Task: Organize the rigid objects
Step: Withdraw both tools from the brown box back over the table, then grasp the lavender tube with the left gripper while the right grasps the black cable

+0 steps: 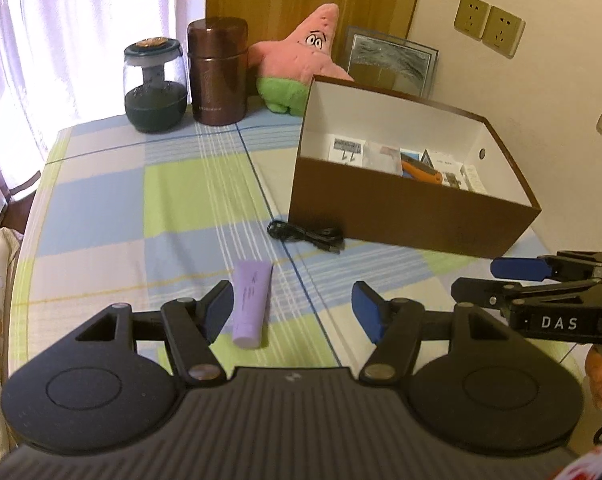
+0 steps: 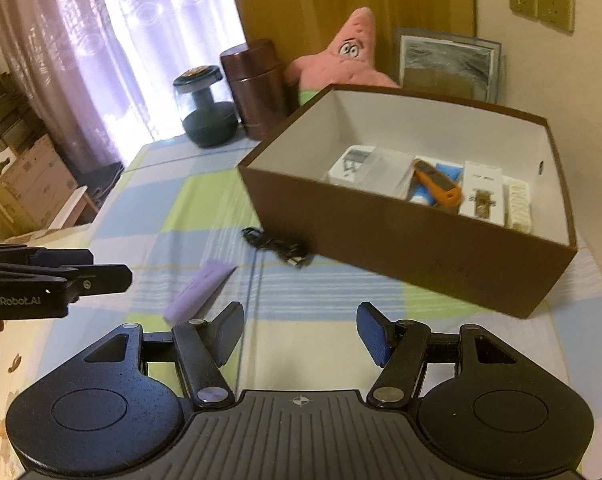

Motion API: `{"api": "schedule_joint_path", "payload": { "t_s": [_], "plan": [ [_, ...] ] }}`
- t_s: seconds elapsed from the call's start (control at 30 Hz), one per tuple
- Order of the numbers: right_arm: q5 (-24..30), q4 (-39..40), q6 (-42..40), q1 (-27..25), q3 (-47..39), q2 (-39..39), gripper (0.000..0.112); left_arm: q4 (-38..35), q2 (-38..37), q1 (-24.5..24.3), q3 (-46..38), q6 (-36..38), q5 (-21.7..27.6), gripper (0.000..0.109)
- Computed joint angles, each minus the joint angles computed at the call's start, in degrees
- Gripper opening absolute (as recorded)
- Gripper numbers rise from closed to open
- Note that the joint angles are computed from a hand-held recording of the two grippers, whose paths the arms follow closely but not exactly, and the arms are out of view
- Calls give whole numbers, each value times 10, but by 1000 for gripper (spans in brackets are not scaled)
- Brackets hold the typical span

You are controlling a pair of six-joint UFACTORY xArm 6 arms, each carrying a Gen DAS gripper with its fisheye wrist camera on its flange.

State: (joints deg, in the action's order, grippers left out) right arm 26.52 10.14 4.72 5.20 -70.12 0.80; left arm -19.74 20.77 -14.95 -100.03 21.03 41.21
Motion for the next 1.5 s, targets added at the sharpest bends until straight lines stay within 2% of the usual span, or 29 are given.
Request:
{"api": "schedule_joint_path", "payload": {
  "t_s": [0.4, 0.83, 1.2, 1.5],
  "plan": [
    [-8, 0, 3, 28, 19, -1, 60, 11, -40, 11, 72, -4, -7, 62],
    [-7, 2, 1, 40, 9, 27, 60, 38, -25, 15, 73, -17, -5, 62],
    [-20, 32, -38, 38, -22, 78, 60, 63, 31, 14, 19, -28, 11, 61],
    [-30, 26, -53, 30, -76, 143, 60, 89, 119, 13, -84, -40, 41, 61]
  ]
}}
